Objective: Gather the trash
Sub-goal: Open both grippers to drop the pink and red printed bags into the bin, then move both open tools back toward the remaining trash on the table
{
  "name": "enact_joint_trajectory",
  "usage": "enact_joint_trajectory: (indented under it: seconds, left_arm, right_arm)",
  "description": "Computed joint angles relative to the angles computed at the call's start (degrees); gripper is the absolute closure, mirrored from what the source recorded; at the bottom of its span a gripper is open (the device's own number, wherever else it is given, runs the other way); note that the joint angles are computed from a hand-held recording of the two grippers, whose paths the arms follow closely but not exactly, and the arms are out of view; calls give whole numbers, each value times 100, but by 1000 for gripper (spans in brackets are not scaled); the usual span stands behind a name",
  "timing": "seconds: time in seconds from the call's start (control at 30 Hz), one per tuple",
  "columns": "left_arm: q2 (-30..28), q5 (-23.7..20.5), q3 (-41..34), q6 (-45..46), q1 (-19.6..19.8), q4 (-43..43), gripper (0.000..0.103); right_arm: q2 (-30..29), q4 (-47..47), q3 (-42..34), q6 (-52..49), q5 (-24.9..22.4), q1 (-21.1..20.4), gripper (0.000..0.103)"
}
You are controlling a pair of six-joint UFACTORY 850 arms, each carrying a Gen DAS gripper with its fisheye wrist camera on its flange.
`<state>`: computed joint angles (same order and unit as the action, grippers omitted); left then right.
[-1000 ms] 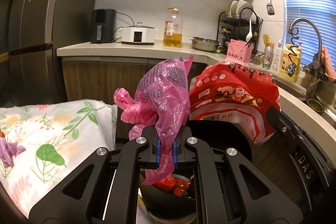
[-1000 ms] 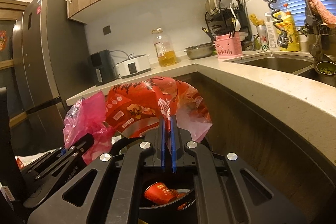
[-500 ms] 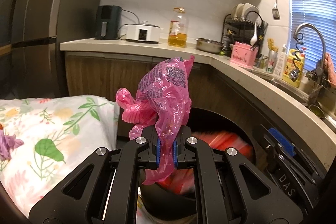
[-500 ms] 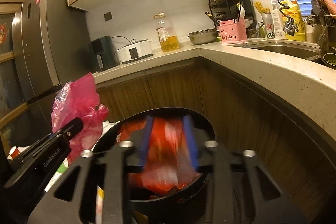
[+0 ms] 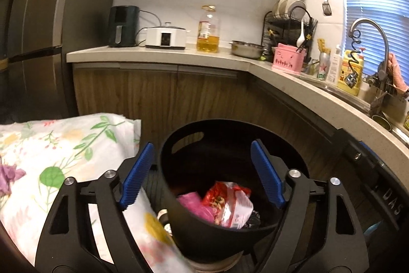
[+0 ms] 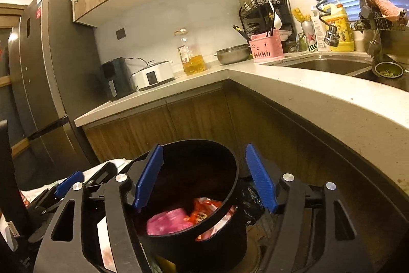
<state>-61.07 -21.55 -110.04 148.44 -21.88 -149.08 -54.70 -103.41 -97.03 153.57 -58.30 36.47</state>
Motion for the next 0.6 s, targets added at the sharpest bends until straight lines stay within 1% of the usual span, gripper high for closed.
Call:
enact_joint_trajectory:
  seconds: [0.17,0.23,0.37,0.6]
  left_arm:
    - [322,-142,582,443,96,-533,16]
    - [514,-298,937,944,122,-981,15]
    - [855,-606,1555,1695,169,-1728,14]
    - [1326,-1047,2390,2338,358,-2688,14]
  right_arm:
    - [48,-92,66,38,14,81,28]
    - [55,-108,72,17,17,115,25]
    - [47,-139,43,-47,40,219,25]
    - [-55,-138,-127,-178,22,397,25]
